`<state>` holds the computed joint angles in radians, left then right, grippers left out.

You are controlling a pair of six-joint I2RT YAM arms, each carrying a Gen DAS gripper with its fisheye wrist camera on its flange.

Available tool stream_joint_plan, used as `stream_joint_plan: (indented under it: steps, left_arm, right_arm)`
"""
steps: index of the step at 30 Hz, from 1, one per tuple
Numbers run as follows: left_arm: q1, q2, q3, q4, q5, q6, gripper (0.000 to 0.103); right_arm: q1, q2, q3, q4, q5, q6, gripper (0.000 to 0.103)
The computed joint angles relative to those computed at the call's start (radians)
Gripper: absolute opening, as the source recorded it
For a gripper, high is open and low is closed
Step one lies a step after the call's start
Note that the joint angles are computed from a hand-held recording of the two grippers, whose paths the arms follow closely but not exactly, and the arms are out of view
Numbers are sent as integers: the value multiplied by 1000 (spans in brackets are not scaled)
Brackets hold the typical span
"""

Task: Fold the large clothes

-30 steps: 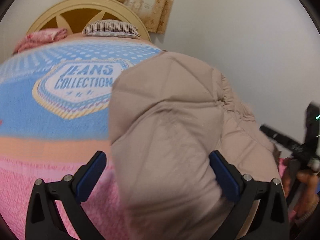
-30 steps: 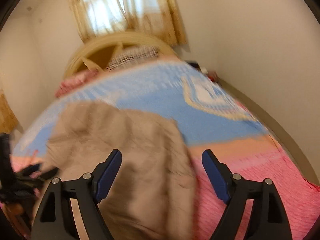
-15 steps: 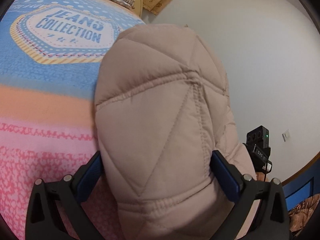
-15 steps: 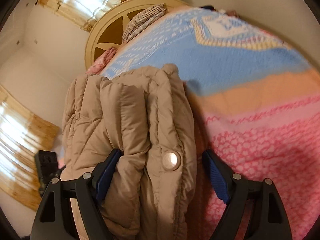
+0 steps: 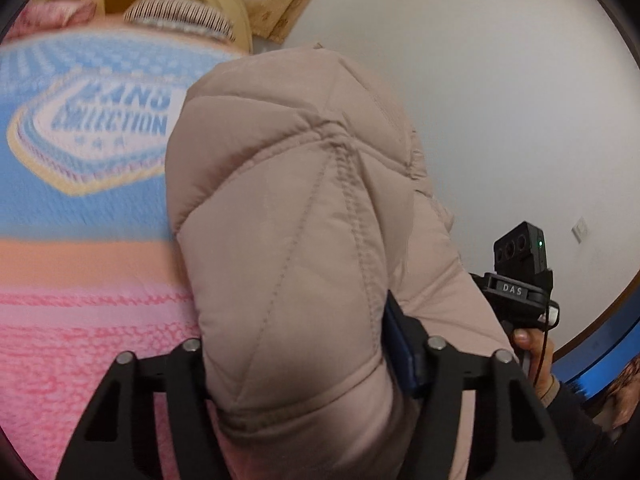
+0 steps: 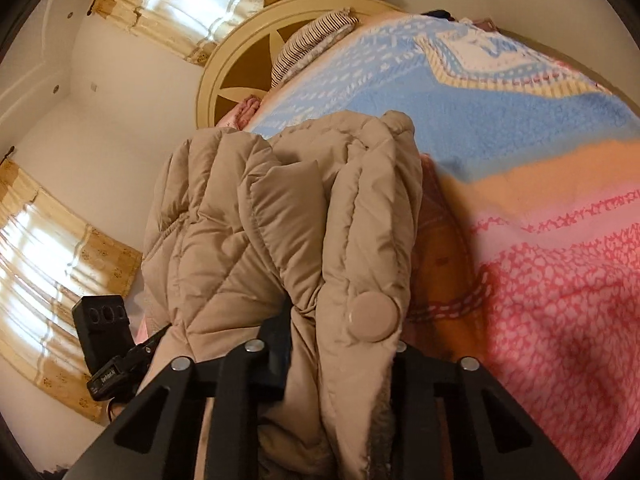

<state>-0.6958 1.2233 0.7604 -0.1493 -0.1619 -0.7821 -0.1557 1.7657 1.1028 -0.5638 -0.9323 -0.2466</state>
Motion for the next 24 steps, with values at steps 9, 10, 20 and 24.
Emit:
stream_joint_plan:
  steps: [9,10,20,24]
  left_arm:
    - [-157,-211,3,-255,-248,-28,62]
    - [-184,-244,-5,-294,-287,-42,62]
    - [-536,-549,-27,-888,-680,-468,62]
    - [-753,-513,25,-1264,-789,-891,62]
  right_arm:
    - [77,-160,-125,52,-39,77,21]
    - [93,-178,-139,61,-38,94,21]
    - [454,-355,-302,329,54,398,21]
    - [600,-345,-320,438,99,513,21]
